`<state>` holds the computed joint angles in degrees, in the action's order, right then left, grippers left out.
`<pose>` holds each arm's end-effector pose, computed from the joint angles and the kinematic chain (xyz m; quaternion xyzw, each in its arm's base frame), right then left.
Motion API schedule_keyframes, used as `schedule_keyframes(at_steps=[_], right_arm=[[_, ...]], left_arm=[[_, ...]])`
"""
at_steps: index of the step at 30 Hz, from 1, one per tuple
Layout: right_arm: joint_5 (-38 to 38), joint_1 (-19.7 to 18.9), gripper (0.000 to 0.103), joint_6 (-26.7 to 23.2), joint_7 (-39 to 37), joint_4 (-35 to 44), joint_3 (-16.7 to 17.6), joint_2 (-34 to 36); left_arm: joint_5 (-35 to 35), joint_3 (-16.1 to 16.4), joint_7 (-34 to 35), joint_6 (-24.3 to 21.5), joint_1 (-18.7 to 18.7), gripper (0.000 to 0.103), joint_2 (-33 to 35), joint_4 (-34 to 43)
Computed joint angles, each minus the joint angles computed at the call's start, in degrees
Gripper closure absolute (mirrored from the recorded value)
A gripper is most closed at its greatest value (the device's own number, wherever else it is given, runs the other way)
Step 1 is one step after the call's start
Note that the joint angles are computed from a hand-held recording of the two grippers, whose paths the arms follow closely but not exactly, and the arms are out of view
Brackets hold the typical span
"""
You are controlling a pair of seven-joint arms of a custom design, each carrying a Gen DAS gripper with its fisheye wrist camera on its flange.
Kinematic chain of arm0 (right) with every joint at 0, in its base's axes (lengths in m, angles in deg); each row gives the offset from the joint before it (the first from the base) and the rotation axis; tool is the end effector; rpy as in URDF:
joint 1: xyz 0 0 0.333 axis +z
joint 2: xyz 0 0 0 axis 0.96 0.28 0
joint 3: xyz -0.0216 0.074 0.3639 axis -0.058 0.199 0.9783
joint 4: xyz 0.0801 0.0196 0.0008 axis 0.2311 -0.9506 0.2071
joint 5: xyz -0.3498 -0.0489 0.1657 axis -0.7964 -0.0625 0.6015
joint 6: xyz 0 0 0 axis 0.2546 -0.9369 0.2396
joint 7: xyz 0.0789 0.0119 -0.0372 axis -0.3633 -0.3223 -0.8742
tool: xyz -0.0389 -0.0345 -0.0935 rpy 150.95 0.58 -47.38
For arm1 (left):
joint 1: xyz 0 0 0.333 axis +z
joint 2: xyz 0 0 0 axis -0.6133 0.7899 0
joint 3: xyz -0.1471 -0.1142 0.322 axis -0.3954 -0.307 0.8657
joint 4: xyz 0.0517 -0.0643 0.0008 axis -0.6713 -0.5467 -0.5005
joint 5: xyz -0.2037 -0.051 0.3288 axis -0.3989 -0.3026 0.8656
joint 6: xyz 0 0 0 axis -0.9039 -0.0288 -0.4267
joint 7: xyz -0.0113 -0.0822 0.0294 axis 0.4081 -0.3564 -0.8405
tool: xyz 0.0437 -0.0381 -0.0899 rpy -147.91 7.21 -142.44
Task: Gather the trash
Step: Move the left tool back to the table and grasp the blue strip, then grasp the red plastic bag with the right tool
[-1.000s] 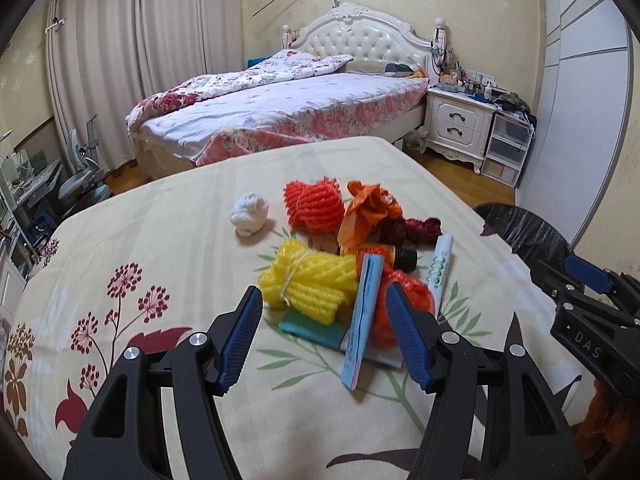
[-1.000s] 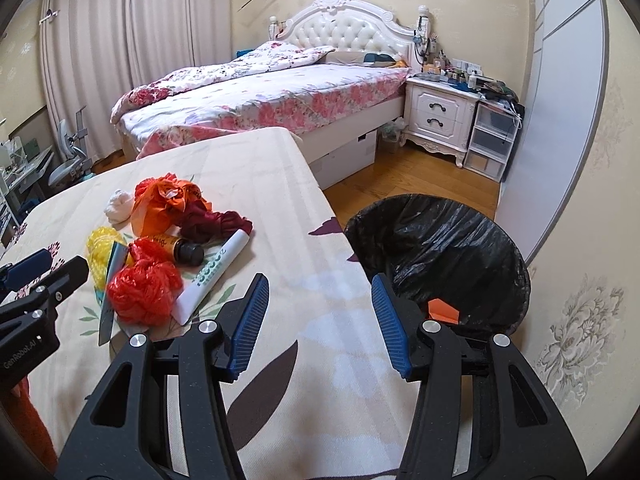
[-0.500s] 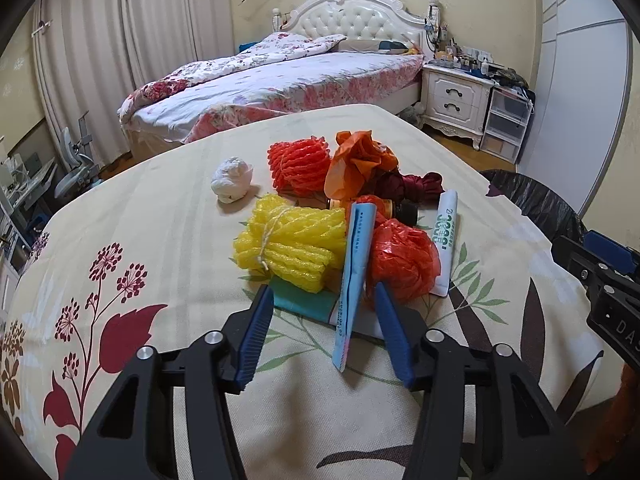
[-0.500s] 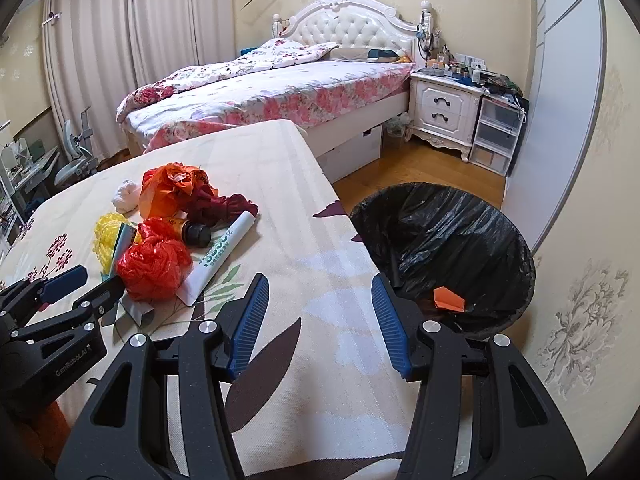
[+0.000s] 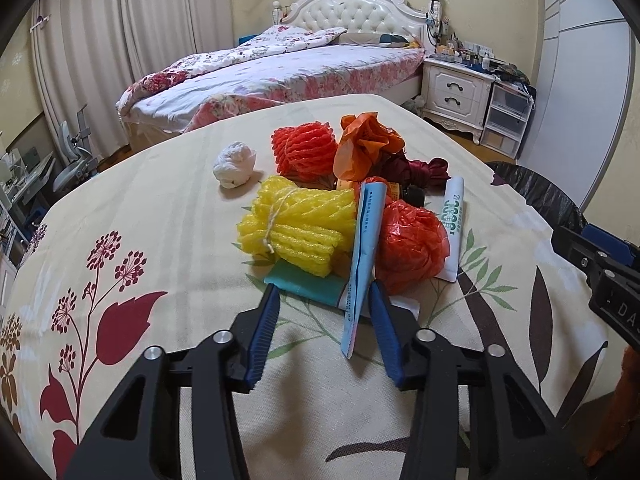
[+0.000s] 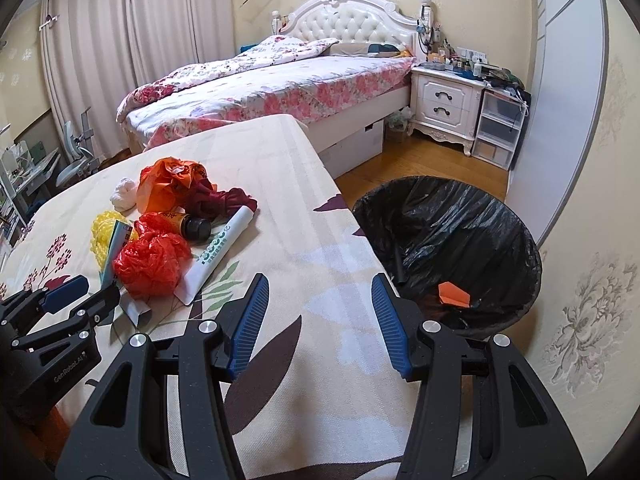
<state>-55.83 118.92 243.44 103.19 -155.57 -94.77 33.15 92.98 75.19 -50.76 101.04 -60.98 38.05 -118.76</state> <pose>0.5102 0.4717 0.4537 -0.7231 0.5571 -0.2145 0.3477 0.4842 -0.3534 0.4486 -0.7137 0.5971 -0.2092 0.3005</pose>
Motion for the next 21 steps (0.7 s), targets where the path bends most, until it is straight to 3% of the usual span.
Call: schedule_keyframes(at_steps=[8,21], right_arm=[[0.6,0.17,0.051,0.08,-0.62,0.23,-0.14,0.27],[2.08,1.04,0.051,-0.33,-2.95,1.5,0.03,0.87]], left_arm=[[0.83,0.33,1.46,3.44,0.23,0.09,0.47,0.04],[4.89,-0.39,-2.83,2.72,-0.07,0.094,-2.9,-2.25]])
